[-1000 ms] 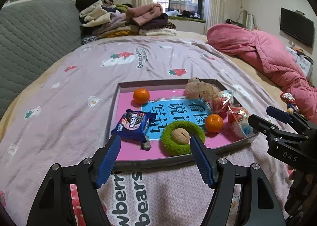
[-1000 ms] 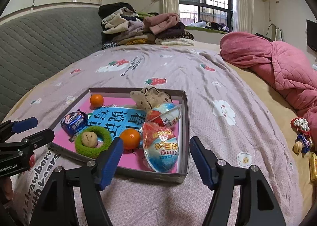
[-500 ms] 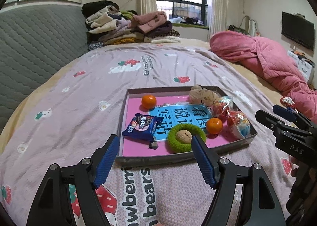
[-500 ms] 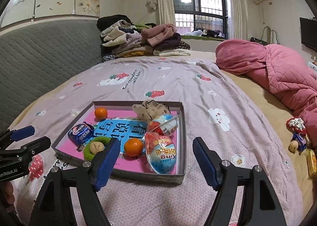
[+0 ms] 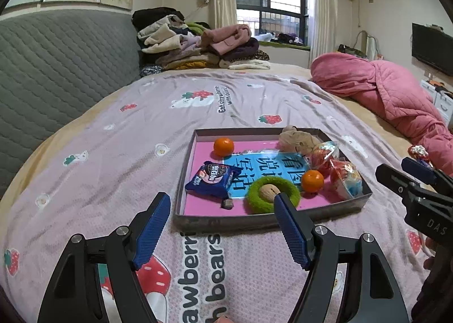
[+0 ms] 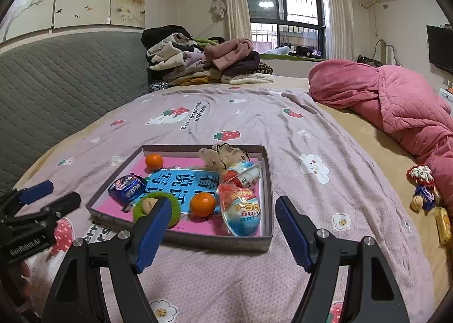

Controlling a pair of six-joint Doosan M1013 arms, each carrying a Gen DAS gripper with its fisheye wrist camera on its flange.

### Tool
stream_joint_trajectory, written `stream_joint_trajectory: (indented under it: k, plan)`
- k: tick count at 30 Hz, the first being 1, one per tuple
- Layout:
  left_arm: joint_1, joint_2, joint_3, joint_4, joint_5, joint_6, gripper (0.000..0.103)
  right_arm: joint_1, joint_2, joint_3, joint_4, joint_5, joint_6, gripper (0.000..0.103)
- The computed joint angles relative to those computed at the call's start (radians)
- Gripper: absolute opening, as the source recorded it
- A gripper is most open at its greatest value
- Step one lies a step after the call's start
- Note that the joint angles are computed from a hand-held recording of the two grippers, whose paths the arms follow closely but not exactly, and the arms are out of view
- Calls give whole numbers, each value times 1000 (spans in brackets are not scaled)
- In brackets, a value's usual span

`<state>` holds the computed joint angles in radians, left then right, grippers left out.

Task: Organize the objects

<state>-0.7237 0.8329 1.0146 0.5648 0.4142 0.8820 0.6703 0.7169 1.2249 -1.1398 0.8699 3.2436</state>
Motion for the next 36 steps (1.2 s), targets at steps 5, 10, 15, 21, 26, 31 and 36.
stream_joint_trajectory:
  k: [5,10,15,21,26,31,36]
  plan:
    - [-8,-10,25,83,-28,-91,76,12,0,0,-41,45,47,75]
    - [-13,-18,47,177,-57,-189,76,30,2,3,-129,78,115,75]
    - [-15,-25,63,228,-69,-242,77,40,2,11,-140,72,145,75]
    - [-17,-34,87,173,-68,-197,77,47,15,-2,-96,74,103,75]
    - [-19,-27,85,114,-50,-135,76,53,26,-10,-68,89,69,75]
    - [-21,-12,69,35,-26,-49,77,55,37,-17,-42,91,45,75]
    - [-21,5,47,-54,6,38,77,55,45,-18,-25,100,39,75]
